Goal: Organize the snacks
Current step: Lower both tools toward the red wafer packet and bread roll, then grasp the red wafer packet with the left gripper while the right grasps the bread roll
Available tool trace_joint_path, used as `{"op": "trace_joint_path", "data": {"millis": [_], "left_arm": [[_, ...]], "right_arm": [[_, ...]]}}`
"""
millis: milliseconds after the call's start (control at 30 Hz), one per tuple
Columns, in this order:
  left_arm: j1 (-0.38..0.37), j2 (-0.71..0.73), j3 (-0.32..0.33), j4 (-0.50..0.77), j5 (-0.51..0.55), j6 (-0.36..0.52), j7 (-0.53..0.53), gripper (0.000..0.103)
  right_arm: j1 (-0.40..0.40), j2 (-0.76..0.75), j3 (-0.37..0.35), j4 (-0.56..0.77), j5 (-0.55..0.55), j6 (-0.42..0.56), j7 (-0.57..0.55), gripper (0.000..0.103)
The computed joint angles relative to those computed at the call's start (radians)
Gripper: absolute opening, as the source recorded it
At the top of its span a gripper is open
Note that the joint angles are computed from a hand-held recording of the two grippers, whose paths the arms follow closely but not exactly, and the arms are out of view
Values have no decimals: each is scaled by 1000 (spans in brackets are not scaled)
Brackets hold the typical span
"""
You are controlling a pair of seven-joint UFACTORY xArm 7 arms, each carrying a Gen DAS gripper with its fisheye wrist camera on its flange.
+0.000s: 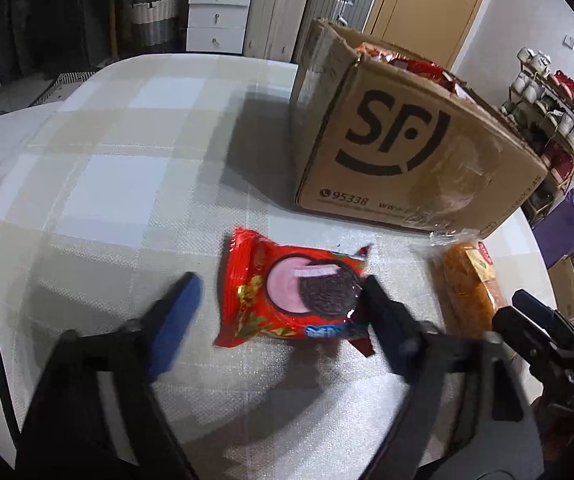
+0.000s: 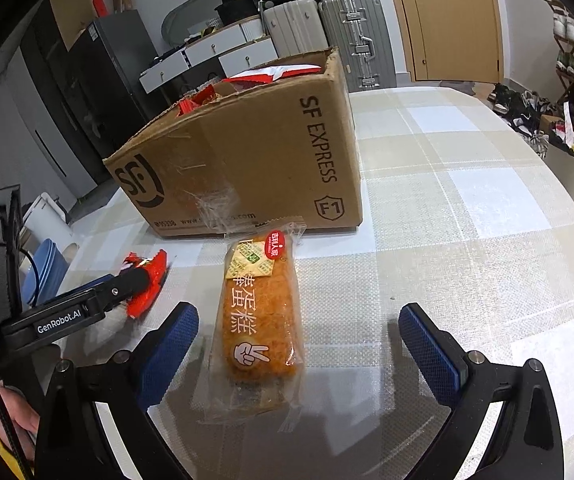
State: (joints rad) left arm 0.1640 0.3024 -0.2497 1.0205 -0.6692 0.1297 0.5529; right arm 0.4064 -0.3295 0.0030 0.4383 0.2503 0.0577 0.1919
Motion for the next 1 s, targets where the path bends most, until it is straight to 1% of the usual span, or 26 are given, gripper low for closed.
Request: {"op": "trace_joint_path", "data": {"millis": [33,67,100,133,167,233,333,367,533,600,700,800,867,933,1000], "left_arm": [[3,3,-7,-3,-3,-8,11,66],[25,10,-34,2,-25,-11,47,63],[30,12,-42,2,-33,-16,61,60],[56,9,-69,-10,-62,-24,101,56],[70,1,-82,-18,-81,-22,127,55],[53,3,-71,-15,-82,-25,134,52],[61,5,-82,-8,-118,-9,170,46],[69,-12,-90,-25,-144,-8,193,45],[35,-25,-72,-39,-202,-30,239,44],[60,-53,-104,-71,-296,-35,323,44],[73,-74,-111,-81,-408,-5,427,43],[78,-83,-95,-74,-495,55,507,43],[64,-86,-75,-73,-524,66,530,43],[49,-91,-52,-73,-543,87,544,43],[28,-98,-32,-75,-569,83,567,43]], "right_arm": [[5,2,-5,3,3,7,-3,102],[4,4,-5,5,3,13,-3,102],[2,5,-2,6,3,14,-3,102],[-2,3,3,5,0,15,-2,102],[-10,3,10,4,-5,15,0,102],[-27,1,28,4,-20,22,10,102],[-47,-1,48,4,-40,27,28,102],[-53,-1,53,6,-48,32,33,102],[-76,2,76,13,-81,51,58,102],[-92,2,90,16,-99,56,74,102],[-123,7,123,23,-140,63,108,102],[-143,9,145,28,-175,64,143,102],[-134,12,140,33,-183,67,147,102],[-146,11,154,37,-207,77,160,102],[-149,17,156,46,-225,83,164,102]]}}
